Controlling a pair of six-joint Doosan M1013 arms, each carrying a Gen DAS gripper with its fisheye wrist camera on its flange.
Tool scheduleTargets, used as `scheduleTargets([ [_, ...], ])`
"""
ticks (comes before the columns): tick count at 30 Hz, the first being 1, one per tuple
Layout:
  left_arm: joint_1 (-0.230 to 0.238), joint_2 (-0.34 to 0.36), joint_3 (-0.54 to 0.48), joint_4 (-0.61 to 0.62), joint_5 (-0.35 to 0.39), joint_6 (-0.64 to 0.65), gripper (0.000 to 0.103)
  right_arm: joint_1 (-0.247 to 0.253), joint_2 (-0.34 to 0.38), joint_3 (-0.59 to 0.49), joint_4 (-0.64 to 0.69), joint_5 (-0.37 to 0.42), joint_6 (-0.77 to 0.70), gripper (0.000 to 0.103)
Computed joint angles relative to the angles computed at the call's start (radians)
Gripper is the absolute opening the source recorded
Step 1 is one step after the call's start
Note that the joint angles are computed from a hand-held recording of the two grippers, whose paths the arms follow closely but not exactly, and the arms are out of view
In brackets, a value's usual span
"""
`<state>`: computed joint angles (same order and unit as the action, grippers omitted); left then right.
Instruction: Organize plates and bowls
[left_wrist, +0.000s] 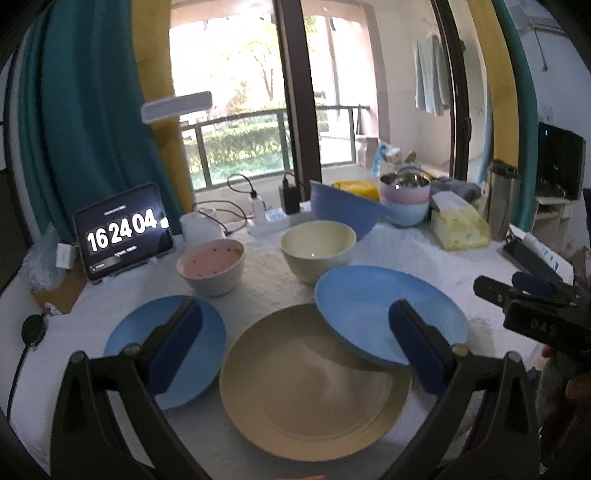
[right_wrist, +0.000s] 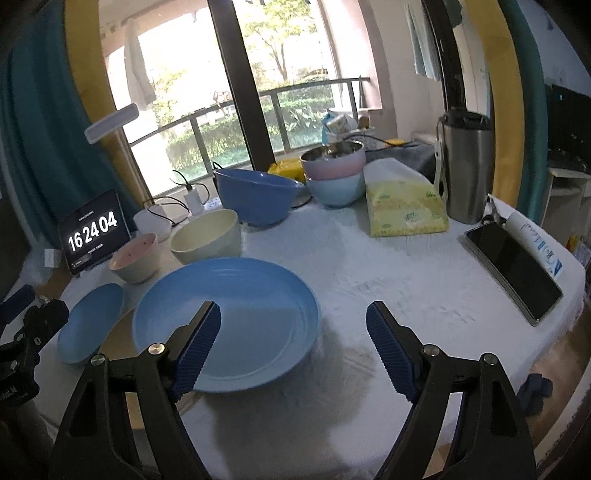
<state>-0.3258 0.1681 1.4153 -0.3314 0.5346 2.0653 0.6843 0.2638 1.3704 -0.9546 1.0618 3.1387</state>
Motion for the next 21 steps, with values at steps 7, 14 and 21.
scheduleTargets([
  [7, -0.025, 0.044, -0.041, 0.088, 0.053, -0.077, 0.101, -0.046, 0.004, 0.013, 0.064, -0.065, -0.046, 0.076],
  [14, -0.044, 0.081, -0.074, 0.142, 0.094, -0.121, 0.094, -0.082, 0.012, 0.019, 0.136, -0.107, -0.097, 0.068],
  [21, -0.054, 0.112, -0.104, 0.167, 0.145, -0.140, 0.082, -0.107, 0.018, 0.022, 0.208, -0.132, -0.132, 0.055],
])
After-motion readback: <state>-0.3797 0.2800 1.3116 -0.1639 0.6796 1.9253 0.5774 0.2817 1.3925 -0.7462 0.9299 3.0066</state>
